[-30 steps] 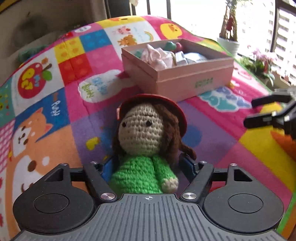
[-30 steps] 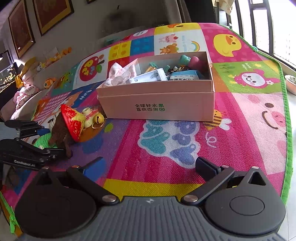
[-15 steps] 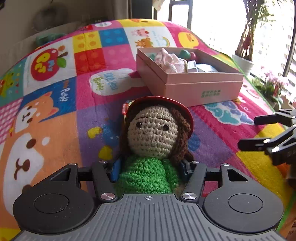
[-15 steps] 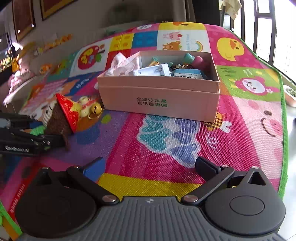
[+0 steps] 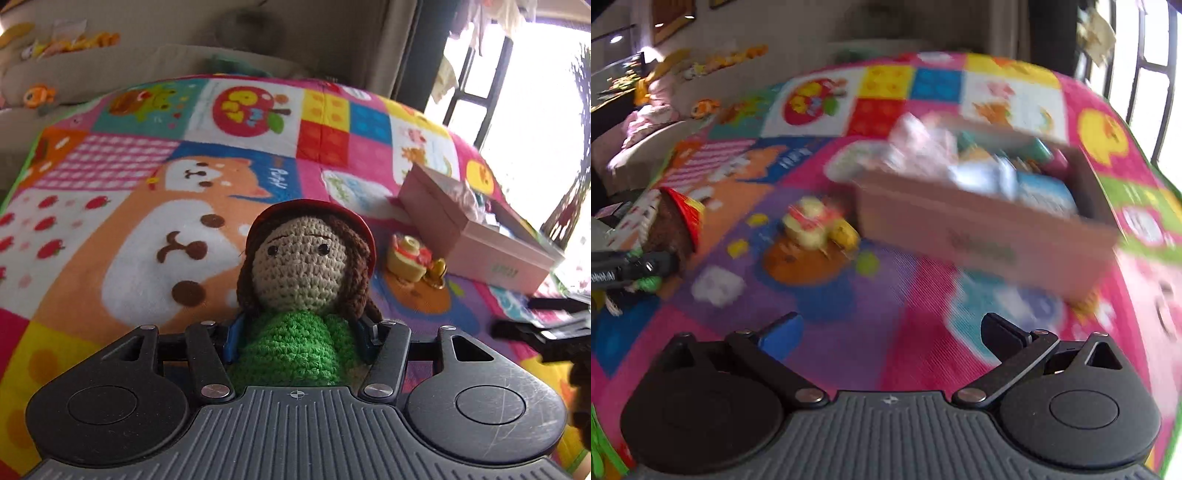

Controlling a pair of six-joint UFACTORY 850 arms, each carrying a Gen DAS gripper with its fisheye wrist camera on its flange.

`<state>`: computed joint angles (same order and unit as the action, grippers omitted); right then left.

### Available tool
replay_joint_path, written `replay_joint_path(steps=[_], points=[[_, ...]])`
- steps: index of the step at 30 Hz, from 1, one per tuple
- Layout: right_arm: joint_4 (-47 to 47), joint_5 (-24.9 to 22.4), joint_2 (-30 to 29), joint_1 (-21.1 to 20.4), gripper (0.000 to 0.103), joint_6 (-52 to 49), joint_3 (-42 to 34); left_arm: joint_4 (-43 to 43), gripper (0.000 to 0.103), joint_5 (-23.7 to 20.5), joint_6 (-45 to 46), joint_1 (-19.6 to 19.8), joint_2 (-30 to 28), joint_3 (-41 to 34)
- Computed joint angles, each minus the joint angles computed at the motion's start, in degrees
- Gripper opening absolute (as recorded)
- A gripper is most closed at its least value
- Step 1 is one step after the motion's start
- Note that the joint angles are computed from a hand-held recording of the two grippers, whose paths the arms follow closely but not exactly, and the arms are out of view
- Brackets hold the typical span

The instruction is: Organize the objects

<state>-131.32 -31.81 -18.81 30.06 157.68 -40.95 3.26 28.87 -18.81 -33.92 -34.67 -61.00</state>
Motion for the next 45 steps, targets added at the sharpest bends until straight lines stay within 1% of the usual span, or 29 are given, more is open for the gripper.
replay_joint_path(steps=[2, 3, 5, 6, 7, 9, 11, 12, 14, 15, 20, 22, 24, 26, 27, 28, 30, 31, 32, 34, 35, 37, 38, 41, 45], points=[[0.9, -1.9, -2.4, 1.7, 0.084, -6.8, -4.1, -0.3, 0.061, 0.4, 0.0, 0.0, -0.1, 0.0], [1.8, -2.0, -3.8, 2.2, 0.080, -10.1, -6.5, -0.3, 0.061, 0.5, 0.0, 0.0, -0.1, 0.0], [5.6, -0.9, -7.1, 2.6, 0.066, -17.1, -12.1, 0.5, 0.061, 0.9, -1.0, 0.2, -0.1, 0.1], [8.6, -0.6, -9.1, 2.7, 0.063, -21.7, -15.1, 0.7, 0.061, 1.1, -1.5, 0.2, -0.2, 0.2], [12.0, -1.4, -11.3, 2.8, 0.058, -26.5, -18.1, 0.8, 0.061, 1.2, -1.6, 0.2, -0.2, 0.2], [18.4, -3.1, -15.5, 2.7, 0.054, -34.5, -23.5, 0.5, 0.061, 1.5, -1.2, 0.2, -0.1, 0.5], [24.4, -1.5, -18.3, 1.8, 0.043, -40.7, -27.8, 0.5, 0.061, 1.7, -1.2, 0.2, -0.2, 0.4], [25.0, -1.9, -19.1, 1.6, 0.041, -41.8, -28.6, 0.5, 0.061, 1.7, -1.4, 0.2, -0.2, 0.4], [26.2, -0.2, -18.8, 1.3, 0.037, -42.9, -28.5, 1.2, 0.061, 2.0, -2.4, 0.3, -0.2, 0.6], [25.8, 1.6, -17.9, 1.1, 0.037, -41.8, -27.6, 1.6, 0.061, 2.2, -2.9, 0.3, -0.2, 0.6], [17.0, 5.8, -12.9, 1.1, 0.037, -33.7, -20.6, 1.4, 0.062, 2.2, -2.7, 0.3, -0.1, 0.8], [11.7, 6.8, -10.2, 1.3, 0.037, -28.9, -16.7, 0.6, 0.062, 1.9, -1.9, 0.1, 0.0, 0.7], [7.6, 6.6, -7.6, 1.8, 0.037, -26.0, -12.9, -1.9, 0.061, 1.4, 0.7, -0.5, 0.1, 0.6], [5.5, 5.4, -5.2, 2.7, 0.037, -25.1, -9.0, -5.0, 0.061, 0.9, 3.8, -1.3, 0.0, 0.3], [5.3, 4.5, -4.1, 3.1, 0.037, -25.2, -7.2, -4.7, 0.061, 1.0, 3.5, -1.6, -0.1, 0.1], [5.6, 3.2, -3.0, 3.6, 0.037, -25.1, -5.5, -2.6, 0.061, 1.1, 1.5, -1.6, -0.3, -0.1], [7.3, 0.4, -1.4, 4.5, 0.043, -25.2, -2.6, 3.1, 0.061, 1.6, -3.7, -1.7, -0.9, -0.8], [8.4, -1.0, -0.8, 5.0, 0.050, -25.3, -1.4, 4.4, 0.061, 1.7, -4.6, -2.0, -1.2, -1.2], [9.4, -2.5, -0.3, 5.5, 0.059, -25.1, -0.2, 5.6, 0.061, 1.8, -5.5, -2.3, -1.5, -1.6], [11.0, -4.5, 0.6, 6.1, 0.070, -24.1, 1.7, 8.6, 0.061, 2.4, -8.4, -2.7, -2.0, -2.2], [11.9, -4.8, 1.1, 6.3, 0.073, -23.5, 2.5, 8.8, 0.061, 2.6, -8.4, -3.0, -2.3, -2.4], [12.3, -5.1, 2.1, 6.5, 0.076, -21.3, 4.1, 7.7, 0.061, 2.2, -7.0, -3.4, -2.4, -2.5], [12.5, -5.4, 2.7, 6.6, 0.078, -20.6, 4.8, 8.3, 0.061, 2.2, -7.8, -3.3, -2.4, -2.5], [15.3, -6.9, 3.3, 7.0, 0.078, -21.4, 5.8, 10.0, 0.061, 2.8, -10.9, -3.1, -2.8, -2.8], [20.9, -12.8, 2.1, 7.8, 0.079, -26.6, 6.1, 8.4, 0.061, 2.2, -8.6, -3.4, -2.9, -3.1]])
